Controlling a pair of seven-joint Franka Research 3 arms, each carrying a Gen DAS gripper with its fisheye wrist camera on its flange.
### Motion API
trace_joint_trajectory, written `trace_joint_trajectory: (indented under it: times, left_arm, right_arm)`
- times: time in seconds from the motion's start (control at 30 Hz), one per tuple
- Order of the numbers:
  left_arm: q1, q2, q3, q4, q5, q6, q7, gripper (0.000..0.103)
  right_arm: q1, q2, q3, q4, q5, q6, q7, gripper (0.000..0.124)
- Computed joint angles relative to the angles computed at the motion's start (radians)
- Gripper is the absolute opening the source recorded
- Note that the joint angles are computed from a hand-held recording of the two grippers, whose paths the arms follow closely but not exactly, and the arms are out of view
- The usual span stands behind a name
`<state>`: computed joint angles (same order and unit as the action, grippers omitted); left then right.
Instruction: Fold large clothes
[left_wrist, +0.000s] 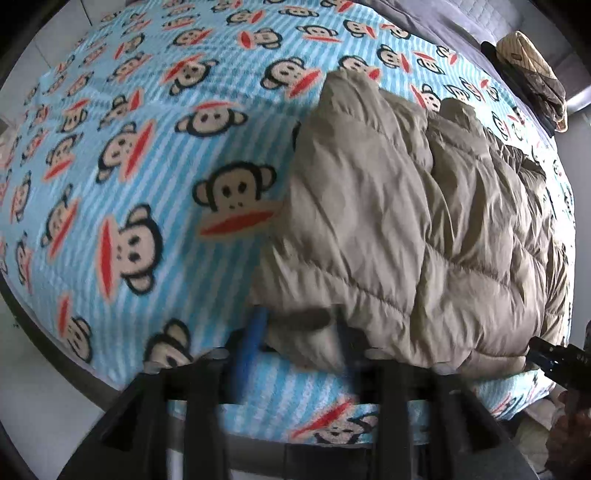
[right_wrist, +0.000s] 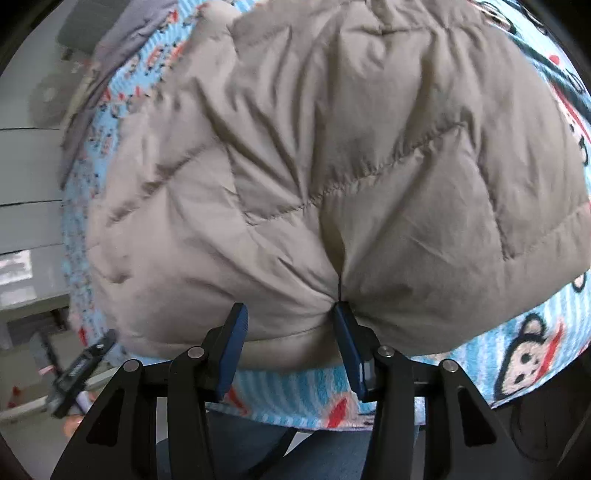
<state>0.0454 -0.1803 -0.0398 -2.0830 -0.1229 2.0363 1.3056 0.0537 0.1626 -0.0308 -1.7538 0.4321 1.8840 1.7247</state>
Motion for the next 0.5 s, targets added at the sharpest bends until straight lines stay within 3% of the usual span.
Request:
trace_joint_trajectory:
  times: [0.03, 0.07, 0.43, 0.5]
  left_arm:
    - [0.002, -0.001, -0.003, 0.004, 0.018, 0.008, -0.007, 0.096]
    - [0.003, -0.004, -0.007, 0.006, 0.041, 0.026, -0.010, 0.099]
    - [-0.001, 0.069, -0.016, 0.089, 0.059, 0.042, 0.038, 0.100]
    - [-0.002, 0.073, -0.021, 0.093, 0.070, 0.040, 0.033, 0.102]
  right_arm:
    - [0.003, -0.002, 0.002, 0.000, -0.006, 0.002, 0.000, 0.057]
    - [0.005, -0.003, 0.003, 0.002, -0.011, 0.003, 0.000, 0.059]
    - [0.045, -0.011, 0.023, 0.055, -0.043, 0.039, -0.004, 0.060]
    - [0.052, -0.003, 0.029, 0.069, -0.033, 0.049, -0.020, 0.070]
